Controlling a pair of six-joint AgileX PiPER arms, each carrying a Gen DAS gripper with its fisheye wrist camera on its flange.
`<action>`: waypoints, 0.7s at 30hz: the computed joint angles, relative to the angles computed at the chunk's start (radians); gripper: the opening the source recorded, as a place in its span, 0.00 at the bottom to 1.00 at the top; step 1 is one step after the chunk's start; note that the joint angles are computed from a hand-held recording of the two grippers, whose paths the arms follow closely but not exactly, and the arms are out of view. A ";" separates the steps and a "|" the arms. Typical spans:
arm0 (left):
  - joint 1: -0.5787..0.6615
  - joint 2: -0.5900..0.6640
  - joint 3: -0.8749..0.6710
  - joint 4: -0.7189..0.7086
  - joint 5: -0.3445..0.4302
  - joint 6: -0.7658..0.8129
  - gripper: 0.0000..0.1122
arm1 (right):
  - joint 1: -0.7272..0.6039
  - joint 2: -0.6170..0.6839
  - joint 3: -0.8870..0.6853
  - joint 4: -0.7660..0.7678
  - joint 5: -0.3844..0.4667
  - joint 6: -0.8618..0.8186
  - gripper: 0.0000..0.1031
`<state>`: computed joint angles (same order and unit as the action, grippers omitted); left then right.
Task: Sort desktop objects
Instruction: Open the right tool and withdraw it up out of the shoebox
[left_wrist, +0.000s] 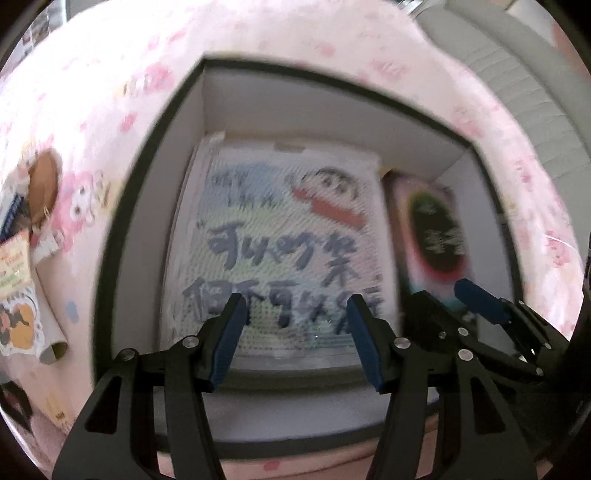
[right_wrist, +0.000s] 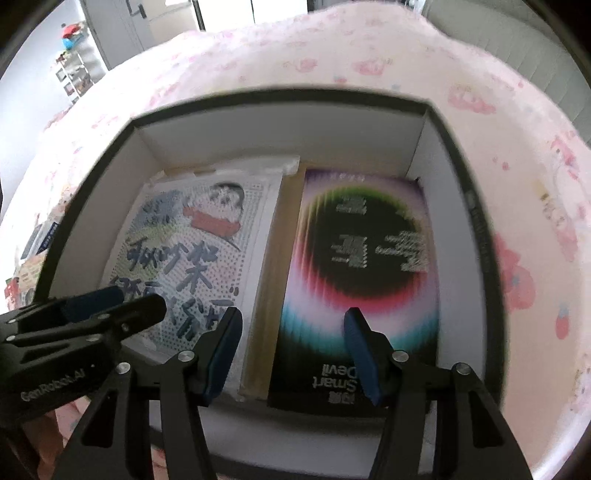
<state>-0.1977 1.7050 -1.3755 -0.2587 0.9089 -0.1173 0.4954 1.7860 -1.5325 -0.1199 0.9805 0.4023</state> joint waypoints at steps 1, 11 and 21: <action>-0.003 -0.030 0.018 0.009 -0.015 0.002 0.52 | 0.010 -0.031 0.025 -0.014 -0.022 0.018 0.52; -0.032 -0.228 0.088 0.169 -0.037 -0.049 0.52 | 0.118 -0.207 0.152 -0.087 -0.168 0.179 0.53; 0.013 -0.490 0.235 0.264 0.064 -0.086 0.51 | 0.312 -0.305 0.219 -0.202 -0.190 0.369 0.53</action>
<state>-0.1851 1.2151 -1.1410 0.0053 0.9726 -0.2034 0.8077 1.4806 -1.3135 -0.3219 0.7908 0.7713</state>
